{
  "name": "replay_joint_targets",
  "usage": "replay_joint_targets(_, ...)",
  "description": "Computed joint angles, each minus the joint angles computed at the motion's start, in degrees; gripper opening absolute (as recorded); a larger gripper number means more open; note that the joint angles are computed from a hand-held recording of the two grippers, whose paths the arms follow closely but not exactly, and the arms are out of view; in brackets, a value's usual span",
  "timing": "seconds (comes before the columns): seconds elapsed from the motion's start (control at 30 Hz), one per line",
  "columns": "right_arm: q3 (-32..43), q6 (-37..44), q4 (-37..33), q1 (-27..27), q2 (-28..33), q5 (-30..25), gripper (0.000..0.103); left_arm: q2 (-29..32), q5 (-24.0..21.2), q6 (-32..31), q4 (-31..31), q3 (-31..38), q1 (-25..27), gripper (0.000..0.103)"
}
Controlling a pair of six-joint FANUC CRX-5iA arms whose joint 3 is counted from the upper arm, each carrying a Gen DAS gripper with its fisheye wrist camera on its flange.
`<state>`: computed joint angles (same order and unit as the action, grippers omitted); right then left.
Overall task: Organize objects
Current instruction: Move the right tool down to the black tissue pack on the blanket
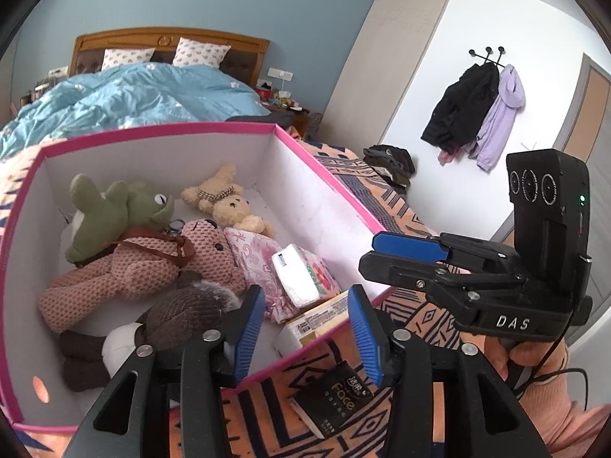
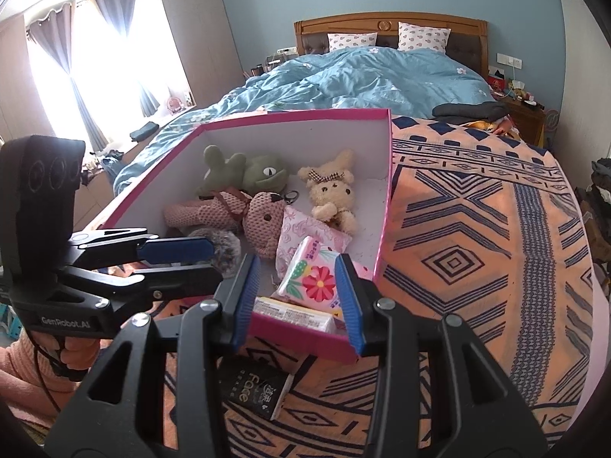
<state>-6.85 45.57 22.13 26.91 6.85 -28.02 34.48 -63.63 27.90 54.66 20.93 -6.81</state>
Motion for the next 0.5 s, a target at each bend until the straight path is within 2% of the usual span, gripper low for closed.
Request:
replay_joint_targets(0.13,-2.06,-1.06,0.16,0.15,-1.61,1.94,0.044,-3.01,2.83,-3.57,1.14,-4.49,0.15,0.055)
replay_joint_targets(0.27,-4.91,-3.53,2.19,0.65,-3.69,3.81,0.048,-6.07,4.98,-7.25,3.24,-9.23,0.54,0.066)
replay_joint_targets(0.37,-6.87,-5.15,3.95,1.25,-5.06,4.91,0.05,-8.18,6.78,-9.73,4.1,-12.19,0.7,0.068)
replay_joint_targets(0.47,-7.27,-0.6,-1.94,1.59,-6.52,6.54,0.051,-9.99,8.08,-12.16,5.22,-14.85,0.93,0.074)
replay_joint_targets(0.5,-8.36,-1.93,-0.39,1.96,-7.06,7.2,0.052,-10.41,8.24,-12.77,5.61,-15.55,1.04,0.077)
